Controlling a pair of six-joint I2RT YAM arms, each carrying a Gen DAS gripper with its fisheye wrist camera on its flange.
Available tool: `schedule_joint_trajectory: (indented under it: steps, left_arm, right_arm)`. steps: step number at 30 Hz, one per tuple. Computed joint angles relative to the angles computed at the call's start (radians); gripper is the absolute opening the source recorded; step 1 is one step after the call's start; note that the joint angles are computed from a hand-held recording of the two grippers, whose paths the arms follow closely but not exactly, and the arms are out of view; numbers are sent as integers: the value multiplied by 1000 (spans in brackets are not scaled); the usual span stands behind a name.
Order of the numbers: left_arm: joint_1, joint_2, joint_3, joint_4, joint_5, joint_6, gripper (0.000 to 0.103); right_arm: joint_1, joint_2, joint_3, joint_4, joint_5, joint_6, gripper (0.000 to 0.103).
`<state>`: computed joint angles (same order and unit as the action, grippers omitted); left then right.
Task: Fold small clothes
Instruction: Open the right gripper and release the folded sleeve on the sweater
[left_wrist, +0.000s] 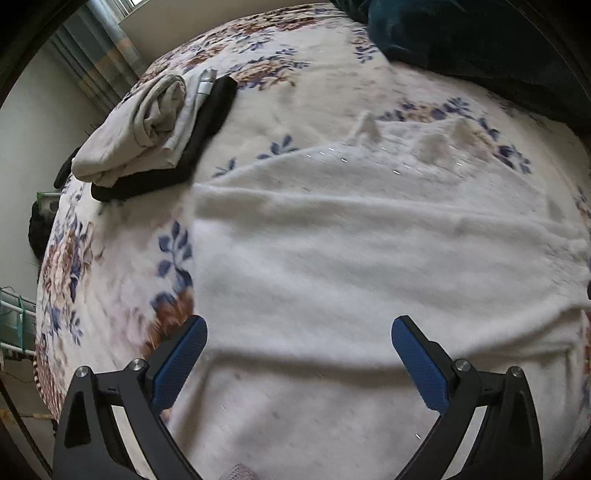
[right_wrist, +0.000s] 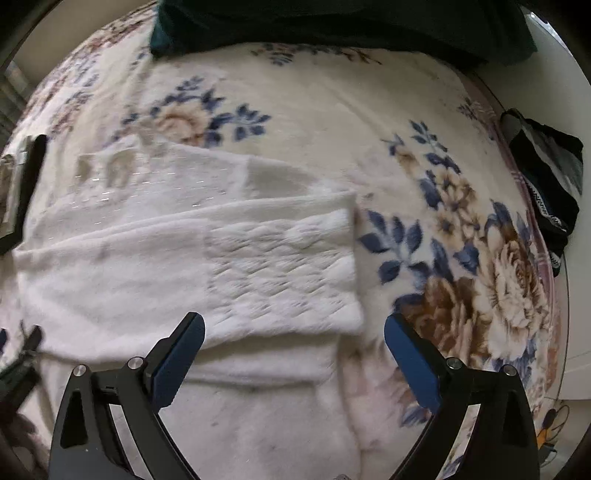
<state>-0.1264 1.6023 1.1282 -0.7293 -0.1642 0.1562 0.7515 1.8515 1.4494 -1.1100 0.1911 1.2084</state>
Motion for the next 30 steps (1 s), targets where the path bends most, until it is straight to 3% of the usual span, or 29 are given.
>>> schedule_joint_trajectory:
  steps: [5,11,15,18,21,24,27,30]
  left_arm:
    - [-47,-78,-52,-68,6,-84,103]
    - [-160,-168,-97,-180,-13,-313,103]
    - [-347,-251,-148,-298,-96,-570,103]
    - [-571,-284,-172,-414,-112,-859,103]
    - [-842,-237,-172,-470,-70,-1142,103]
    - [-1083,-120,-142,-452,6,-1337,103]
    - [-1228,-15,-123,-397,75,-1438,103]
    - [-1320,108,-98,-356,108,-1468,103]
  right_arm:
    - [43,-51,29,-18,-29,6,99]
    - [-19,-212,-101,62,-139,-72,99]
    - [-164,-330,-261,170,-320,-214,99]
    - [-277,-374,-341,191,-449,-364,99]
    - [-380,-399,-400,182,-546,-519,99]
    - [-493,-385,-456,181,-630,-679,99]
    - [-590,-336,-526,253,-728,-795,99]
    - [-678,-232,-574,347,-834,-839,99]
